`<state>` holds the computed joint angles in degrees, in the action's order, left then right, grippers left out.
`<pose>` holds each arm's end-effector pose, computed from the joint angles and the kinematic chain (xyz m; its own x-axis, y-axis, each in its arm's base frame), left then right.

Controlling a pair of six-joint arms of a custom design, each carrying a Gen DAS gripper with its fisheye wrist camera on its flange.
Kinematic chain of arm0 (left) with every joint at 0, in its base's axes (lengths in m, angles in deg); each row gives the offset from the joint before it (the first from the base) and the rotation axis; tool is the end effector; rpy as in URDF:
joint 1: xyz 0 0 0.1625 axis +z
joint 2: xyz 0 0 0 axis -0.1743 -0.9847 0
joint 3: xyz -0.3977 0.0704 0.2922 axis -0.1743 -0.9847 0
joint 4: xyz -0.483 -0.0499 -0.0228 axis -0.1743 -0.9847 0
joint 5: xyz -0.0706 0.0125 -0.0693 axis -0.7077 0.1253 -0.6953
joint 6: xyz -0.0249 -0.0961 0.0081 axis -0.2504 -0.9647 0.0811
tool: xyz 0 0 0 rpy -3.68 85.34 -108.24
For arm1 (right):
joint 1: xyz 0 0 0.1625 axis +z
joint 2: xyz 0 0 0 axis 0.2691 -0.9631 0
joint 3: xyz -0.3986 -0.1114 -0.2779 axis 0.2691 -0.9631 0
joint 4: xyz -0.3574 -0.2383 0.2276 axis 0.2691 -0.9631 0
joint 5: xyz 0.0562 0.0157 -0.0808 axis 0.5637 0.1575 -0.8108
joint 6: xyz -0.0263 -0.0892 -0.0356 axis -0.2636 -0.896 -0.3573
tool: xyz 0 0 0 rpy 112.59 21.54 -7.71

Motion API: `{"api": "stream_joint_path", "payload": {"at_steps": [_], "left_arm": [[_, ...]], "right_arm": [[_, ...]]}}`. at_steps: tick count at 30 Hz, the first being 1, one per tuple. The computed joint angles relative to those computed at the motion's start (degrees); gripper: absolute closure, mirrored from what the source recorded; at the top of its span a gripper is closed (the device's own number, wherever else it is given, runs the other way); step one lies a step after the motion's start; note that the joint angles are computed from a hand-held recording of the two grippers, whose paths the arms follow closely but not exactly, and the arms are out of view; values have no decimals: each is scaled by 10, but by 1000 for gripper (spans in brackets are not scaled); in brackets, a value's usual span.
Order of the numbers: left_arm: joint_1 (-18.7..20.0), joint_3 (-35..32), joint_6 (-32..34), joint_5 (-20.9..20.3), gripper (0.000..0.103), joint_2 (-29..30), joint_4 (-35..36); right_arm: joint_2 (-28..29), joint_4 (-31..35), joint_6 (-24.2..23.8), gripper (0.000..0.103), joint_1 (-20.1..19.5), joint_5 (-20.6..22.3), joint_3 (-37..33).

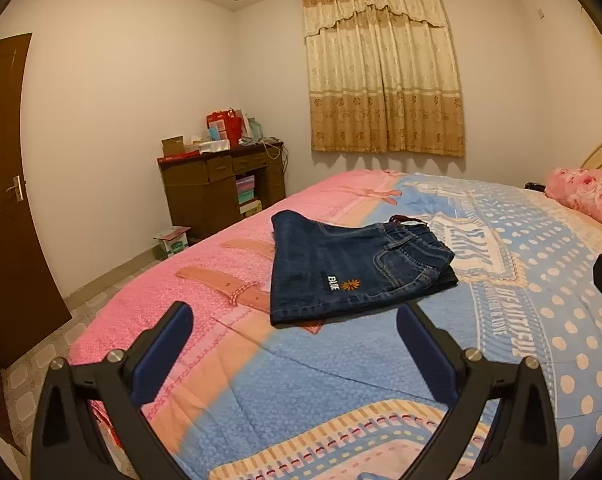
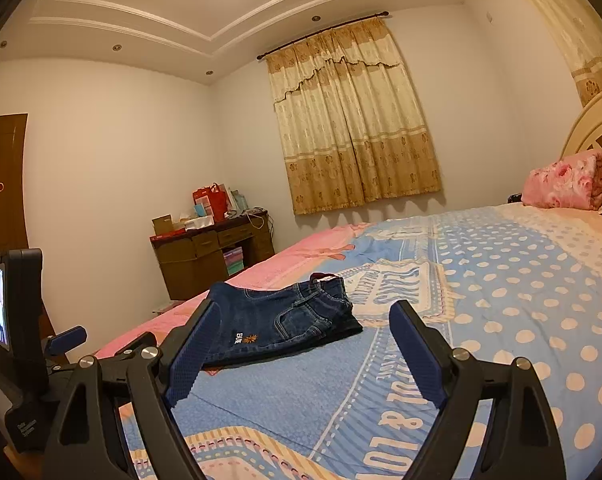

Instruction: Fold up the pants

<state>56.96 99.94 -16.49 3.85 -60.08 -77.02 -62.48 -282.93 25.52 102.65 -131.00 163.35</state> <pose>-0.0995 -0.4451 0.3474 -0.4907 -0.6519 -0.5781 0.5135 0.3196 -0.7963 0.4543 -0.5758 -0.0152 -0.6803 -0.6066 0.4114 -0.6488 0.2371 -0.7231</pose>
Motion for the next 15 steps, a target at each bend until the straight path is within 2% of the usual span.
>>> {"api": "stream_joint_path", "payload": {"at_steps": [6,11,15], "left_arm": [[1,3,27,1,0,8,-36],[1,3,30,3,0,9,-37],[2,7,65,10,0,21,-87]], "right_arm": [[-1,4,3,16,-2,2,-1],[-2,8,4,16,-3,2,0],[-2,8,3,16,-3,2,0]]}}
